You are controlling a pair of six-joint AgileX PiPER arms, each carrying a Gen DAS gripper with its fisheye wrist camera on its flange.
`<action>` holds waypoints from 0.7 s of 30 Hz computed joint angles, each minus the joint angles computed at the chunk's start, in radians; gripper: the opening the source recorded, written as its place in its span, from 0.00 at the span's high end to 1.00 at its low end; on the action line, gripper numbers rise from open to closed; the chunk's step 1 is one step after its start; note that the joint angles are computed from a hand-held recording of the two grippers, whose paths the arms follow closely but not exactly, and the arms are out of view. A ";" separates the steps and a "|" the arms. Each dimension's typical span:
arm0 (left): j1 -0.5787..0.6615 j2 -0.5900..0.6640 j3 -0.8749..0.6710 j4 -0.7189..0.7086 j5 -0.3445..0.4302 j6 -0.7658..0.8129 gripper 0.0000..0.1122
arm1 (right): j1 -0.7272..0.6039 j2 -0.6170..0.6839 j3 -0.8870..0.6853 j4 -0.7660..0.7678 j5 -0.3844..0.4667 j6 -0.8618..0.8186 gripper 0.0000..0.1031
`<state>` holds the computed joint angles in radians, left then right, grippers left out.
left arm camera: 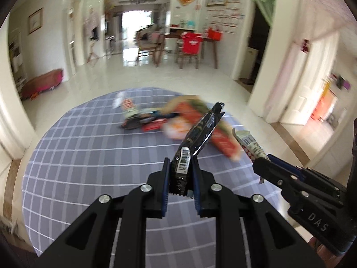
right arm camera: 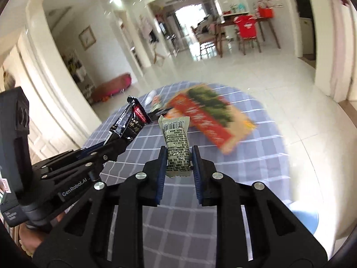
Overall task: Collect trash
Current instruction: 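Carry both wrappers over the blue bucket and open both tools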
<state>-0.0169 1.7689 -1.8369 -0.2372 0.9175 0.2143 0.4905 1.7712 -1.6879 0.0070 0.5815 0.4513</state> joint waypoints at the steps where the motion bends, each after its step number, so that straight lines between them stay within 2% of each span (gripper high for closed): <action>1: -0.036 -0.012 0.011 0.009 -0.003 -0.009 0.84 | -0.014 -0.050 0.068 -0.002 -0.027 0.008 0.79; 5: -0.172 -0.019 0.012 0.044 0.004 -0.048 0.84 | -0.109 -0.252 0.330 0.018 -0.120 0.017 0.79; 12: -0.426 0.083 -0.082 0.120 0.042 -0.119 0.84 | -0.349 -0.516 0.664 0.156 -0.176 -0.101 0.79; 16: -0.542 0.185 -0.169 0.153 0.076 -0.146 0.84 | -0.510 -0.613 0.803 0.308 -0.188 -0.255 0.78; 19: -0.598 0.280 -0.274 0.152 0.127 -0.157 0.84 | -0.643 -0.631 0.863 0.500 -0.172 -0.460 0.78; 21: -0.631 0.338 -0.343 0.167 0.154 -0.165 0.84 | -0.703 -0.638 0.894 0.571 -0.178 -0.536 0.78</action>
